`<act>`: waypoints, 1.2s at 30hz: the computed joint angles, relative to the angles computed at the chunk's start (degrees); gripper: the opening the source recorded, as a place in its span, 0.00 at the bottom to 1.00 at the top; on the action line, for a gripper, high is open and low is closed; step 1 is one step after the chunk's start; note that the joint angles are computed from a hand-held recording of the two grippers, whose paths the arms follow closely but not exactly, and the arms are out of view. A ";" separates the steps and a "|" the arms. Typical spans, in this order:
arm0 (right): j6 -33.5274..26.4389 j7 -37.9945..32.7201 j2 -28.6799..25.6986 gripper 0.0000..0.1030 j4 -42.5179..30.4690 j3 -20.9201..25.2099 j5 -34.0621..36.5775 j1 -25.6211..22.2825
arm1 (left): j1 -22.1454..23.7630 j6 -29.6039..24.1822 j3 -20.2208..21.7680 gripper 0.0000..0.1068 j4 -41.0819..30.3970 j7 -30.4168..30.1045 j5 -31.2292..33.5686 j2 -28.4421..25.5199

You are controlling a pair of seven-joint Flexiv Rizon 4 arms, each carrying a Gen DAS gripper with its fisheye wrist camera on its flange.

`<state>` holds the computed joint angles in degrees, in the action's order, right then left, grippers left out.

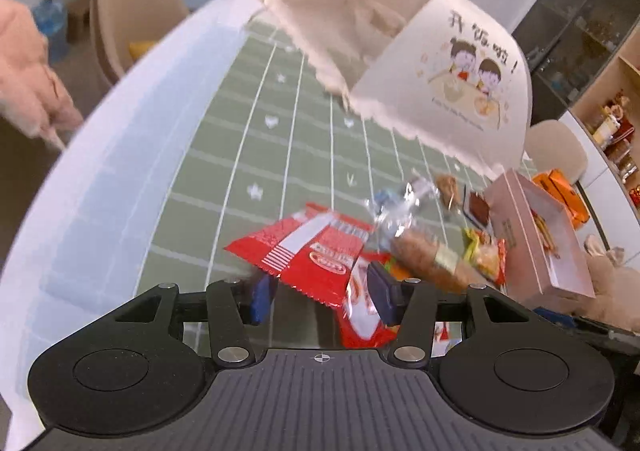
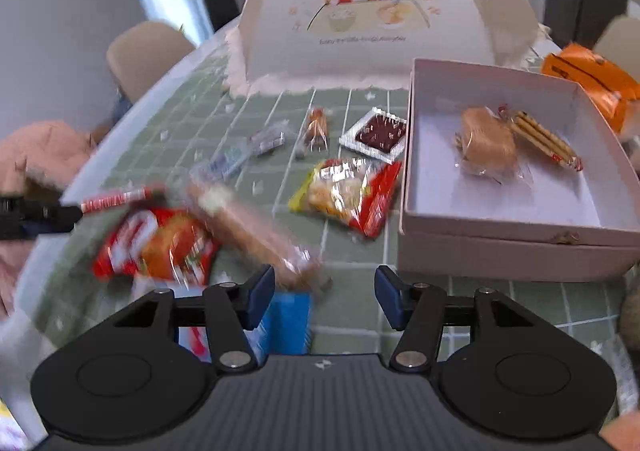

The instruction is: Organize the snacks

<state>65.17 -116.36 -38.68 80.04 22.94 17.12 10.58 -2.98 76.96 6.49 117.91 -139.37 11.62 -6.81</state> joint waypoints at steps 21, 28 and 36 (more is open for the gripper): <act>-18.54 38.97 -31.27 0.34 -51.80 -15.59 -23.52 19.56 | 6.47 3.82 -0.53 0.50 8.51 -4.73 6.95 8.97; -35.90 26.28 -28.43 0.31 -54.30 -0.59 -6.32 12.65 | 5.83 9.45 -2.04 0.50 12.52 8.35 -8.17 6.64; -21.21 19.32 -19.58 0.32 -40.71 -15.08 -13.43 15.54 | 3.85 13.62 -3.16 0.50 14.45 18.17 -18.55 6.08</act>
